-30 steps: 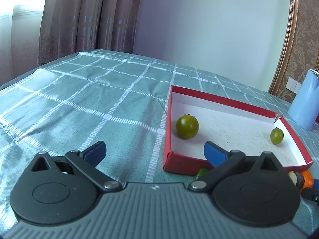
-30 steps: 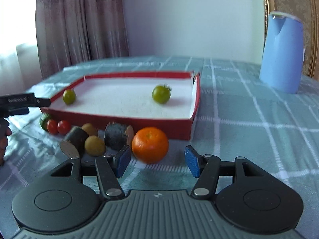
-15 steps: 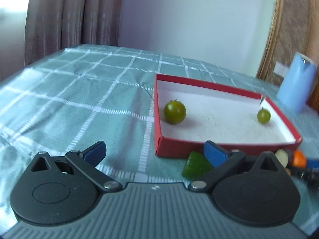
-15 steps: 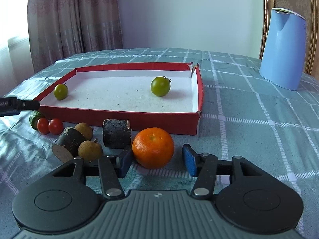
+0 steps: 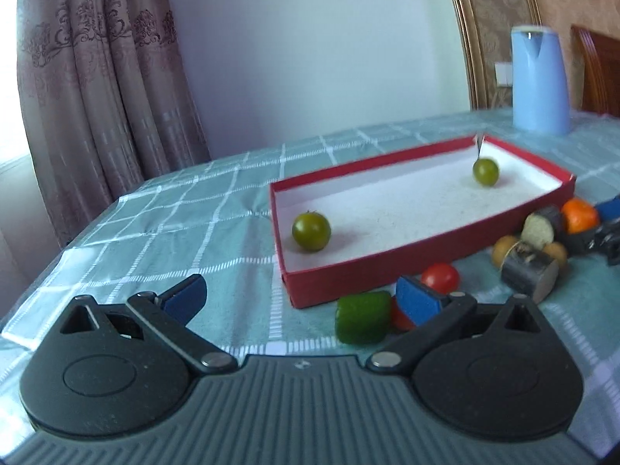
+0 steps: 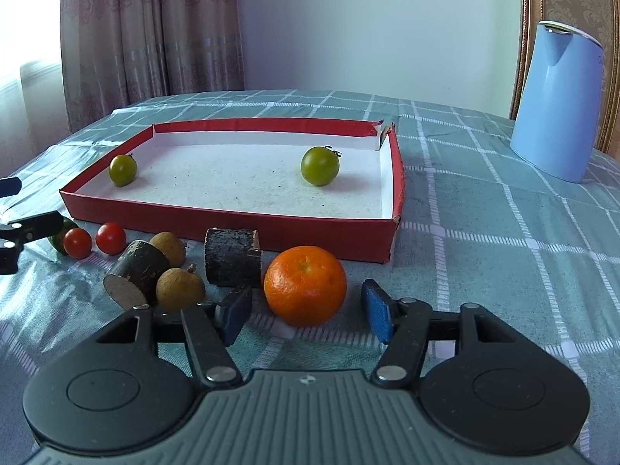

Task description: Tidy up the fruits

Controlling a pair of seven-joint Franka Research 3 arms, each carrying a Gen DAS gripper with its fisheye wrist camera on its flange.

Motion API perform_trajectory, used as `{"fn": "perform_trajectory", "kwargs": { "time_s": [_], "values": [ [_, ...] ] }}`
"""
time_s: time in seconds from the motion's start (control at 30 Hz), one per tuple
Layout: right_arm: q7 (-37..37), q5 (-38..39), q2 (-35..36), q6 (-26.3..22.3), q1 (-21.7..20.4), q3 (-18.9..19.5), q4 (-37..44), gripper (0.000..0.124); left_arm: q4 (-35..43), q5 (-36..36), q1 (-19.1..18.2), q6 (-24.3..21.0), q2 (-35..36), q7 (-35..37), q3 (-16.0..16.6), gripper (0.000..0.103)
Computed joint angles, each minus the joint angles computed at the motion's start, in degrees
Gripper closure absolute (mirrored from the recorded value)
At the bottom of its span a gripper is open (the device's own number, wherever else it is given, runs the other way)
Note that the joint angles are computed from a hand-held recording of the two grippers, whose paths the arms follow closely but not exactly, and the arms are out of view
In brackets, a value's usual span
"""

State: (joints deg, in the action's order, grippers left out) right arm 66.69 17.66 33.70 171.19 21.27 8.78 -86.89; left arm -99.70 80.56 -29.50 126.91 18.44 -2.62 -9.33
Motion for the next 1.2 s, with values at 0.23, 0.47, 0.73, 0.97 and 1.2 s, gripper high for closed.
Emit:
{"fn": "perform_trajectory", "kwargs": {
  "time_s": [0.23,0.47,0.73,0.97,1.2],
  "values": [
    [-1.9,0.7,0.2,-0.9,-0.9,1.0,0.4,0.052,-4.4,-5.0,5.2,11.9,-3.3,-4.1,0.4,0.000],
    [-2.1,1.1,0.2,-1.0,-0.7,0.7,0.6,0.052,-6.1,-6.4,8.0,18.8,-4.2,-7.3,1.0,0.000],
    [-2.7,1.3,0.3,-1.4,-1.0,1.0,0.8,0.048,-4.6,-8.8,8.3,20.1,-3.0,-6.1,1.7,0.000],
    [-2.9,1.4,0.2,-1.5,-0.7,0.8,0.7,0.046,-6.0,-9.3,8.1,18.5,-4.2,-4.8,0.8,0.000],
    [-2.9,1.4,0.2,-1.5,-0.6,0.7,0.7,0.045,-1.0,-11.1,6.3,12.8,-1.0,-4.9,1.3,0.000]
  ]
}}
